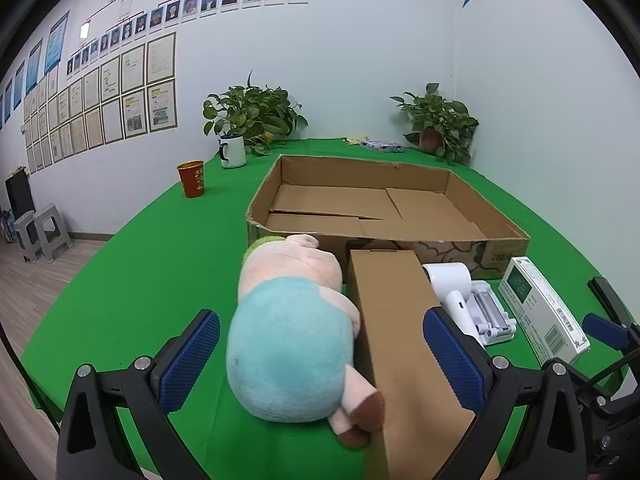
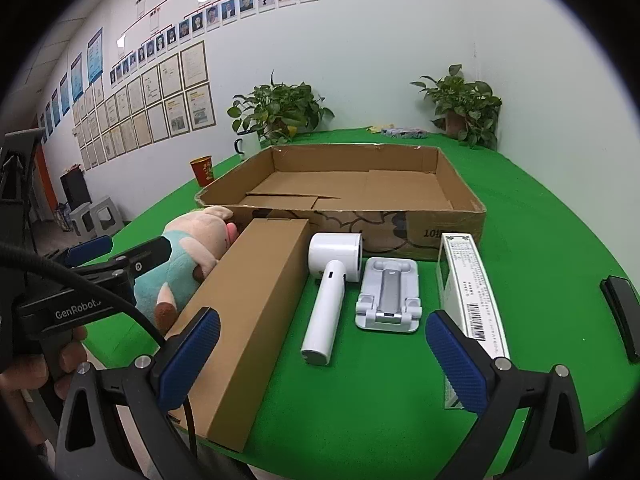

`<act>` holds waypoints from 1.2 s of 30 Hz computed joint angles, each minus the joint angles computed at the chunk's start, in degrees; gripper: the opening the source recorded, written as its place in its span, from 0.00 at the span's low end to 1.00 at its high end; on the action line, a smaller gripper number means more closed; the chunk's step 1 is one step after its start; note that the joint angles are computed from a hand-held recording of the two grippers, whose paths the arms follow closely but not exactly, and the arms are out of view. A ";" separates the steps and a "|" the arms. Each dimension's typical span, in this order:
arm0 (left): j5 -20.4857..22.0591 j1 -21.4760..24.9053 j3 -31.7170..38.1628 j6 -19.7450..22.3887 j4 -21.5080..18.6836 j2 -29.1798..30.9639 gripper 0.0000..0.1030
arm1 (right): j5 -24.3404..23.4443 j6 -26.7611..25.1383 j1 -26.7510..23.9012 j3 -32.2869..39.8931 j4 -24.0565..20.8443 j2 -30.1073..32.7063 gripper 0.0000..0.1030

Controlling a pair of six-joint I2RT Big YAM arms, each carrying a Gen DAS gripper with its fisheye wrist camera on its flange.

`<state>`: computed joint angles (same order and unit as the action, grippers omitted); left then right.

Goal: Organize objects
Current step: 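Close the left gripper on the plush pig toy's body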

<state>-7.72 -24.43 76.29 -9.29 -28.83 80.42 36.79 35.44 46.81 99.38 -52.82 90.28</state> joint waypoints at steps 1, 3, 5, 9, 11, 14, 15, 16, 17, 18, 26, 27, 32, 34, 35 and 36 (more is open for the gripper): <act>0.54 0.27 0.07 -0.34 0.06 0.16 0.99 | -0.43 -0.83 -0.02 0.69 -0.21 0.40 0.99; 1.59 0.95 0.07 -0.88 0.19 0.36 0.99 | -0.90 -2.48 0.10 2.21 -0.79 1.32 0.99; 4.29 2.17 0.07 -1.58 -0.02 0.49 0.99 | -4.82 -5.14 0.14 6.18 -2.73 3.36 0.99; 12.53 8.15 0.76 -3.60 -0.07 0.15 0.99 | -11.82 -17.40 2.28 10.27 3.09 5.53 0.99; 11.28 9.81 0.95 -3.54 -0.07 -0.02 0.99 | -13.55 -18.73 2.09 10.78 4.07 6.59 0.99; 15.15 11.49 0.97 -3.10 -0.99 0.74 0.99 | -9.12 -13.93 0.33 13.26 -3.33 9.32 0.99; 16.85 11.57 1.17 -2.27 -1.67 1.42 0.99 | -7.34 -13.23 -0.16 13.94 -5.02 9.93 0.99; 18.11 11.47 1.31 -1.43 -2.21 2.14 0.99 | -6.38 -12.94 -0.64 13.60 -5.32 9.80 0.99; 19.36 11.21 1.56 -0.73 -2.83 3.05 0.99 | -5.89 -12.94 -1.09 13.30 -5.33 9.54 0.99; 21.07 10.99 1.88 -0.29 -3.53 4.25 0.99 | -4.80 -13.46 -1.41 13.28 -5.48 9.45 0.99; 26.55 10.50 4.25 -1.11 -4.61 10.10 1.00 | -1.44 -23.85 -2.31 15.88 -2.26 10.67 0.99; 27.70 10.77 4.33 -1.36 -4.45 10.49 0.99 | -1.43 -25.40 -2.25 16.32 -1.55 10.95 0.99; 29.84 10.97 2.99 0.04 -2.18 10.52 0.77 | -8.25 -27.36 -2.89 20.40 1.94 13.52 0.99; 31.20 11.51 2.49 -0.42 -1.60 10.41 0.72 | -10.89 -27.85 -2.88 22.48 3.17 14.65 0.99; 31.77 11.83 2.07 -0.84 -1.27 10.22 0.69 | -12.66 -28.12 -2.90 24.08 3.40 15.51 0.99; 32.60 12.22 1.78 -1.34 -1.01 10.12 0.66 | -15.02 -28.08 -3.03 26.06 3.14 16.60 0.99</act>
<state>24.88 -12.21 78.07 -10.63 -29.84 90.54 21.77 7.35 43.78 125.43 -49.68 106.89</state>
